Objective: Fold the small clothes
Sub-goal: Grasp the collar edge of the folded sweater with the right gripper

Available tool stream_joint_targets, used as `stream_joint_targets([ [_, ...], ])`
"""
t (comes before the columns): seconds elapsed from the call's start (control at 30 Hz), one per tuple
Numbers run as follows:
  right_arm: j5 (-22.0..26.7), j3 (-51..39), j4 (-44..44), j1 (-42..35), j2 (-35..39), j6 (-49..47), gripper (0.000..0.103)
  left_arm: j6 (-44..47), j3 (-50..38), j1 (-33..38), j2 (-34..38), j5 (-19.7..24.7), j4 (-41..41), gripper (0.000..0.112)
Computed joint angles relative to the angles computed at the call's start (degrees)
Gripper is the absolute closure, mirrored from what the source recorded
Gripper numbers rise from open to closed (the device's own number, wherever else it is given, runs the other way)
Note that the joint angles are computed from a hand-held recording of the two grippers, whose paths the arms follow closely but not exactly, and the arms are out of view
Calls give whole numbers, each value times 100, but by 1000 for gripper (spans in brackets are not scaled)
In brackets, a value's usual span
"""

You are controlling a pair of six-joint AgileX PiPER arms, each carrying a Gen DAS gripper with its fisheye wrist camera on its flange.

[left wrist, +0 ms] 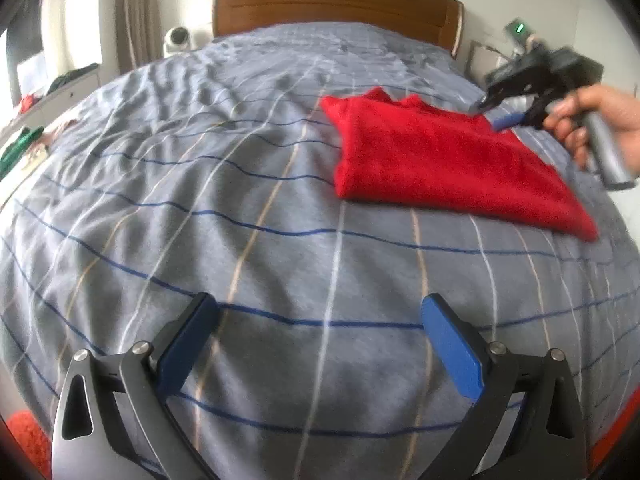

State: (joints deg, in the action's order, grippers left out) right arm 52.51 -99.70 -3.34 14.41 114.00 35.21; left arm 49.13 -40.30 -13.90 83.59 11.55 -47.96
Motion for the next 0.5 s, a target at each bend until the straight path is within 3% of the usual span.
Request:
stream_joint_targets([
  [0.1,469,-913,82,-81,859,-65,57,322,-63,159,73,153,-338,10],
  [0.17,710,-1262,-411,39,1173,223,100,352,-123,230,134,237,-385,10],
  [0.3,74,-776,-1366,135,846,1052,100,409,-160,228,202,241,-496,10],
  [0.43,58,-801,-387,-184,1079,363,96,-234,-122,5,229,-75,220,10],
  [0.5,-569,-182,-186,-297,687,178,86,-158,-114,49,196,-10,116,10],
])
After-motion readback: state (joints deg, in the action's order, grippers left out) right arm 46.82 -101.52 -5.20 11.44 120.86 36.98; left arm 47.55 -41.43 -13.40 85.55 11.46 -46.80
